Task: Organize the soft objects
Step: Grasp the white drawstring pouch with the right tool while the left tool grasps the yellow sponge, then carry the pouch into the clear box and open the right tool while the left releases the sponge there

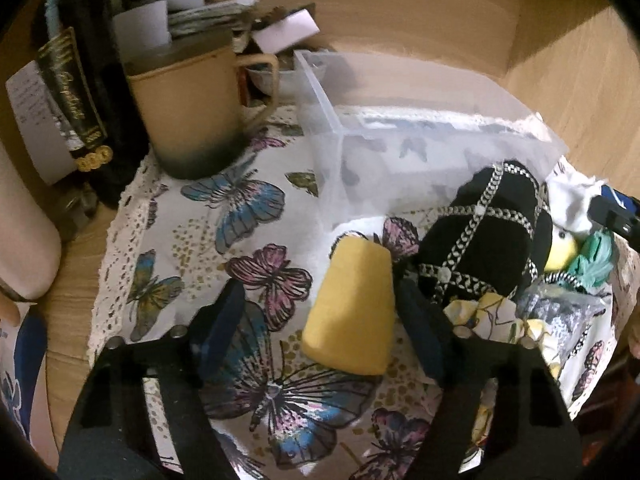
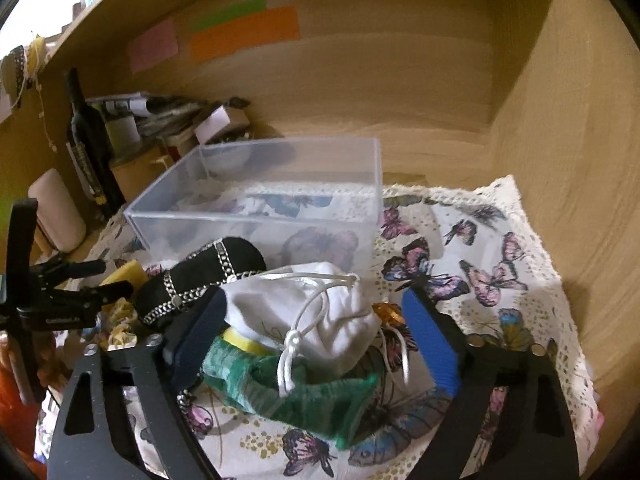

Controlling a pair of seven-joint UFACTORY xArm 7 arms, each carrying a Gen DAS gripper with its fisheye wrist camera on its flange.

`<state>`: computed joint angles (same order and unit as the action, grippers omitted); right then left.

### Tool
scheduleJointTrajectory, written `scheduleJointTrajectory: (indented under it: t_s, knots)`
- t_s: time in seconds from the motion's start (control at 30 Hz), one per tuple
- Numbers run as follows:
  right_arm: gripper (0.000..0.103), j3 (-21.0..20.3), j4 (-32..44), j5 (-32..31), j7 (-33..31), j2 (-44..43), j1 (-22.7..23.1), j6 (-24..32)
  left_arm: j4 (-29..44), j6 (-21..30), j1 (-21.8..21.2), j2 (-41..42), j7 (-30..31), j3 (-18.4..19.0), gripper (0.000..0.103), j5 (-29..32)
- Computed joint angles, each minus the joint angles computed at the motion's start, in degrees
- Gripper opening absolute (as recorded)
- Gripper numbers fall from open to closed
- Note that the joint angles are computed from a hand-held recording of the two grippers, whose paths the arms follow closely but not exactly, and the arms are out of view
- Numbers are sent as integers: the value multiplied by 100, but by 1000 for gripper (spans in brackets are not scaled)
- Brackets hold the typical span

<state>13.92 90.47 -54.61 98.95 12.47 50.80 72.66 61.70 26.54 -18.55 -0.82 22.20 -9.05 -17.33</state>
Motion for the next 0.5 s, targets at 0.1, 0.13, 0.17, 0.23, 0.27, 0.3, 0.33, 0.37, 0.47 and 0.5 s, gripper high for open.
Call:
scheduleJointTrajectory:
  t_s: [0.1,0.13,0.17,0.23,0.27,0.3,0.33,0.37,0.47,0.5]
  knots:
    - [63,-17,-219,317,-90,-72,-204,-498,71,135,-4,56,125,-7,49,-100]
    - [54,-19,-277,368,-79,-90,-244,-606,62,118,-7,47,234,-12,45,-212]
    - [51,-21,-367,383,-40,-134,-281,-755,42,100,-12,33,324,-15,37,-302]
    - [39,-5,-455,332,22,-195,-309,-890,-21,9,-24,-6,320,-23,37,-294]
    - [36,9,-438,278,44,-192,-291,-826,-62,-71,-31,-33,311,-25,36,-293]
    - [33,19,-439,253,46,-199,-288,-798,-115,-168,-39,-73,337,-22,36,-342]
    - [29,28,-437,223,66,-206,-282,-764,-140,-197,-47,-100,372,-14,36,-399]
    - [29,38,-440,166,129,-219,-259,-698,-149,-205,-52,-120,412,2,35,-488]
    - [28,77,-429,-14,265,-273,-200,-446,-187,-236,-50,-216,457,49,35,-696]
    - [27,92,-391,-77,285,-276,-181,-350,-210,-278,-53,-265,458,60,35,-739]
